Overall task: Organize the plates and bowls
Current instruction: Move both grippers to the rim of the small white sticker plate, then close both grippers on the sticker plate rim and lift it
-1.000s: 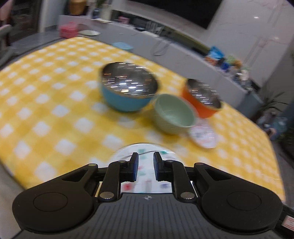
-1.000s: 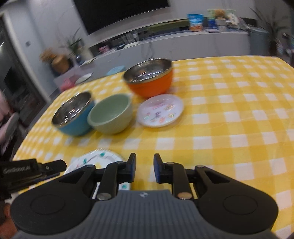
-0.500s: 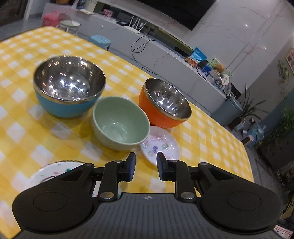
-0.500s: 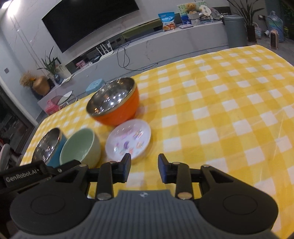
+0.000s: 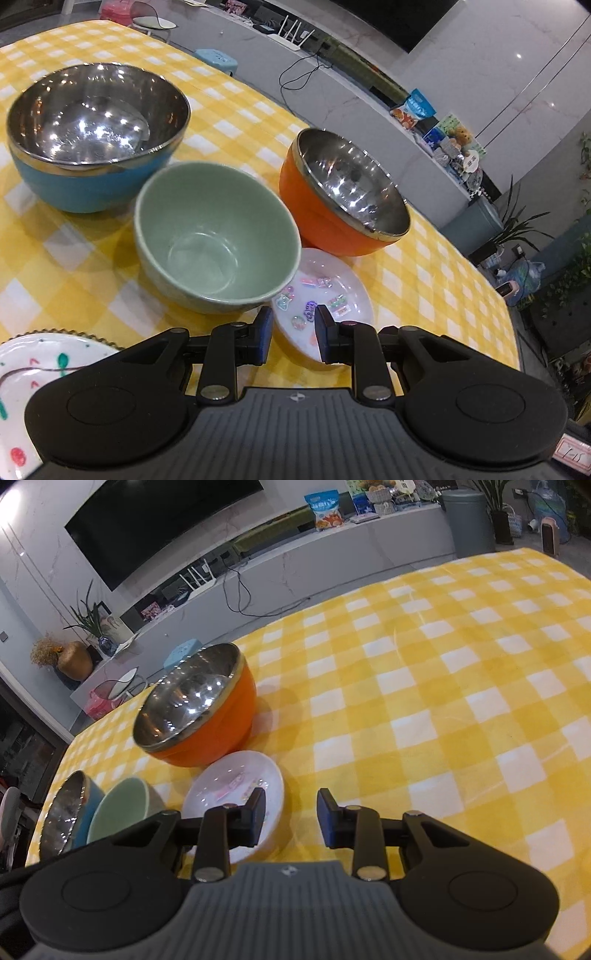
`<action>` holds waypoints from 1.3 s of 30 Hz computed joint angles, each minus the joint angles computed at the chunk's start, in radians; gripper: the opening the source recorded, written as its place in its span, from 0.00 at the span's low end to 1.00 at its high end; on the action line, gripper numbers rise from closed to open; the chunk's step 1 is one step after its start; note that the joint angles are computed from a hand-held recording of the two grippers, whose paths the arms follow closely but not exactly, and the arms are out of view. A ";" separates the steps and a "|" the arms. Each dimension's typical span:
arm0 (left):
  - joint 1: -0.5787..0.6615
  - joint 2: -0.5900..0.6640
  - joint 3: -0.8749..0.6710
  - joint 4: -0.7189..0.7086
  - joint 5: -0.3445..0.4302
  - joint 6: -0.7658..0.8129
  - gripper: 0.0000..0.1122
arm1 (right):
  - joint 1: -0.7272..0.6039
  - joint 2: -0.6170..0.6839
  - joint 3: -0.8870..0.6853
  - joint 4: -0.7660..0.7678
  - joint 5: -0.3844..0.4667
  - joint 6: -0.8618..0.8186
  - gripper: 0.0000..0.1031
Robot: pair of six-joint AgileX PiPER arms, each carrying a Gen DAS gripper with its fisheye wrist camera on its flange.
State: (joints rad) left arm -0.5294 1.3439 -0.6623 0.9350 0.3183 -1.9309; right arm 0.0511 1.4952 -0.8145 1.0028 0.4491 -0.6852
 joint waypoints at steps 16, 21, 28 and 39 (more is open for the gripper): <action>-0.008 0.059 -0.019 0.026 0.008 0.006 0.09 | 0.039 0.059 -0.016 0.038 -0.027 -0.082 0.05; -0.009 0.045 -0.019 -0.028 0.009 0.066 0.08 | 0.021 0.018 -0.006 0.007 0.000 -0.028 0.04; -0.065 -0.022 -0.034 -0.159 0.089 0.191 0.06 | 0.013 -0.100 0.037 -0.121 0.019 0.094 0.03; -0.249 -0.209 -0.018 -0.228 0.328 0.212 0.04 | -0.068 -0.310 0.132 -0.181 0.189 0.199 0.03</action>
State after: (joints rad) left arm -0.7782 1.1351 -0.6802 0.7074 0.6461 -1.7186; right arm -0.0174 1.1855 -0.6823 0.8215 0.6383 -0.4860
